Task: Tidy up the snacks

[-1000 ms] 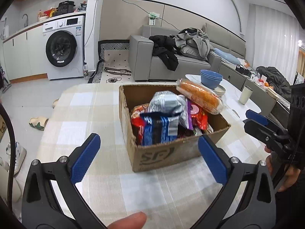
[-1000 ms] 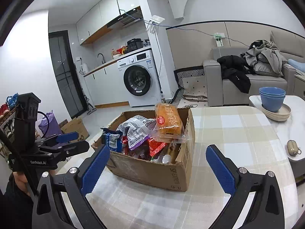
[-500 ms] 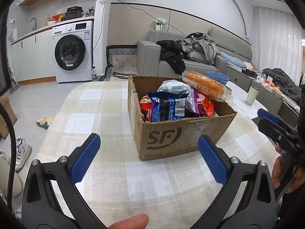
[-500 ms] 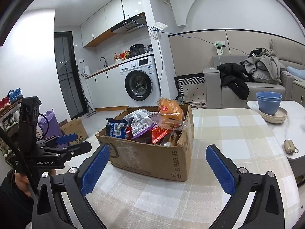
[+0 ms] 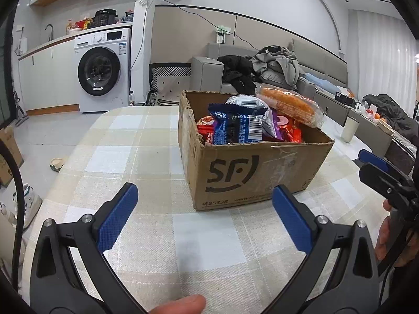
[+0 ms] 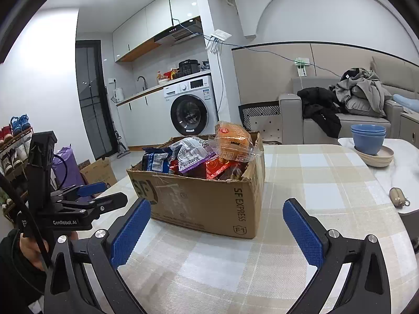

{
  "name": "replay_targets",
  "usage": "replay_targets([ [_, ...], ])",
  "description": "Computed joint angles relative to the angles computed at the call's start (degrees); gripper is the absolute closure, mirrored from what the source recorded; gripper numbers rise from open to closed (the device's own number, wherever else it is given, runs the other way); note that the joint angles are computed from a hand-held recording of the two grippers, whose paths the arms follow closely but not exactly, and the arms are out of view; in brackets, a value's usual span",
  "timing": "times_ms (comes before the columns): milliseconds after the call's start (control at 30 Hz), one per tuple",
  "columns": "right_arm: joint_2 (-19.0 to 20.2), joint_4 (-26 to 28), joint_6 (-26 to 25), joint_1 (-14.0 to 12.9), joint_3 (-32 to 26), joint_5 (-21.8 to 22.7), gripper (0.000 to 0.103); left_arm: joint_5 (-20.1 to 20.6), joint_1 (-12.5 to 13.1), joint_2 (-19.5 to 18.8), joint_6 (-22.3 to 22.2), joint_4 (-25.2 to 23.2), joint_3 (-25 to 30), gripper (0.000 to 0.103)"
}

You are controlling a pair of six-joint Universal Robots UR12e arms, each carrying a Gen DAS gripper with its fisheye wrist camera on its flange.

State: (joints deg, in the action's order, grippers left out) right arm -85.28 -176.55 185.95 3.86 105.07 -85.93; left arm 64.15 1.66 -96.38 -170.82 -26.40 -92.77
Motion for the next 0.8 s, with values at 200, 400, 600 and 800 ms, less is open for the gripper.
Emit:
replay_targets([
  [200, 0.17, -0.5, -0.71, -0.05, 0.2, 0.26, 0.0, 0.4, -0.24, -0.47, -0.17, 1.41, -0.47, 0.001],
  [400, 0.13, -1.3, -1.18, -0.02, 0.4, 0.41, 0.0, 0.2, -0.22, -0.63, -0.29, 2.1, -0.56, 0.001],
  [600, 0.25, -1.72, -1.21, 0.41, 0.39, -1.69, 0.0, 0.69, -0.21, -0.46, -1.18, 3.22, -0.93, 0.001],
  [800, 0.34, -2.27, -0.6, 0.24, 0.44, -1.83, 0.0, 1.45, -0.43, -0.23, -0.63, 4.61, -1.48, 0.001],
])
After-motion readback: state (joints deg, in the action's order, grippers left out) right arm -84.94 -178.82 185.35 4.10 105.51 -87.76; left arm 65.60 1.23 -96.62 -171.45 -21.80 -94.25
